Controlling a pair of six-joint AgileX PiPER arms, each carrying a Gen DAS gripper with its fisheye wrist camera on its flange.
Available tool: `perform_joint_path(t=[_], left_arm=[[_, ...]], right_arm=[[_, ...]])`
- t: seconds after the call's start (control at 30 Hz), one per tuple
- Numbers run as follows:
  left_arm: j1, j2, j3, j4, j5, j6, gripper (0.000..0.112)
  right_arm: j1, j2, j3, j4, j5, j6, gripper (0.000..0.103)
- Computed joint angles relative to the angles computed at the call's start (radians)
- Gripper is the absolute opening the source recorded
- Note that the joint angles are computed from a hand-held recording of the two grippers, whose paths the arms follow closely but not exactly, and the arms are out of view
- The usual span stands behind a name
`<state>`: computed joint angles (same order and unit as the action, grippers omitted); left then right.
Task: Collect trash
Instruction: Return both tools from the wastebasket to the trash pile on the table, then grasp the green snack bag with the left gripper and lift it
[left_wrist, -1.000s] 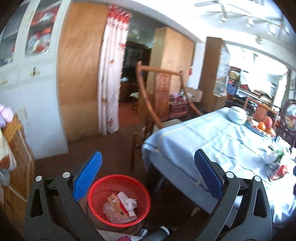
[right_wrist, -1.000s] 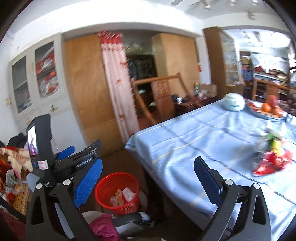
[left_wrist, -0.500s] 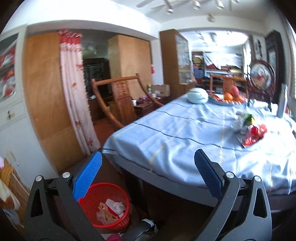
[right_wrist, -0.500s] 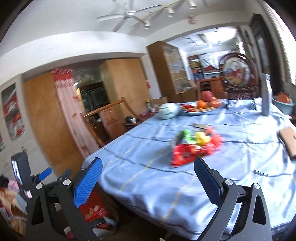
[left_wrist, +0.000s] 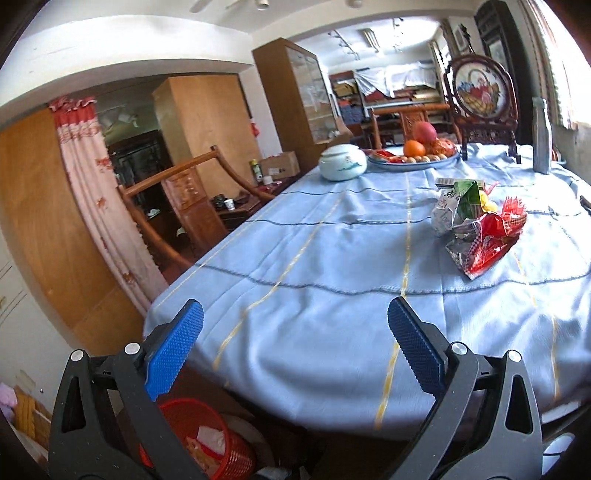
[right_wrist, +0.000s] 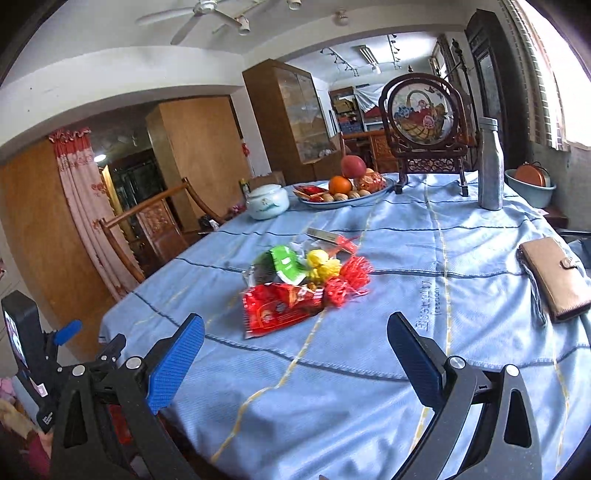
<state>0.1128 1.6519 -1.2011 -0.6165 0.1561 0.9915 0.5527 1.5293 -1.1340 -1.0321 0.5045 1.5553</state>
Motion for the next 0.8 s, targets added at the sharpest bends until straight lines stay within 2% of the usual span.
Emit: perform_joint_path(t=[0.07, 0.17, 0.3, 0.4, 0.5, 0.6, 0.73, 0.8], left_arm=[[-0.030, 0.053, -0.068, 0.159, 0.022, -0.163, 0.096], [-0.064, 0.116, -0.153, 0.316, 0.059, -0.314, 0.096], [-0.086, 0.190, -0.277, 0.352, 0.154, -0.347, 0.096], [-0.093, 0.258, -0.411, 0.340, 0.271, -0.349, 0.096], [-0.101, 0.338, -0.571, 0.331, 0.410, -0.367, 0.096], [-0.115, 0.425, -0.744, 0.319, 0.559, -0.377, 0.096], [-0.145, 0.511, -0.920, 0.301, 0.711, -0.359, 0.096], [-0.166, 0.595, -1.088, 0.302, 0.815, -0.372, 0.096]], right_arm=[[-0.042, 0.028, -0.036, 0.066, -0.014, -0.091, 0.097], [-0.087, 0.062, -0.084, 0.158, -0.022, -0.205, 0.097], [-0.150, 0.111, -0.161, 0.310, -0.023, -0.394, 0.098], [-0.177, 0.160, -0.220, 0.348, 0.000, -0.472, 0.098], [-0.199, 0.197, -0.243, 0.335, 0.005, -0.469, 0.098], [-0.225, 0.212, -0.226, 0.324, -0.030, -0.423, 0.098], [-0.252, 0.225, -0.199, 0.290, -0.075, -0.357, 0.098], [-0.274, 0.235, -0.204, 0.378, -0.092, -0.428, 0.098]])
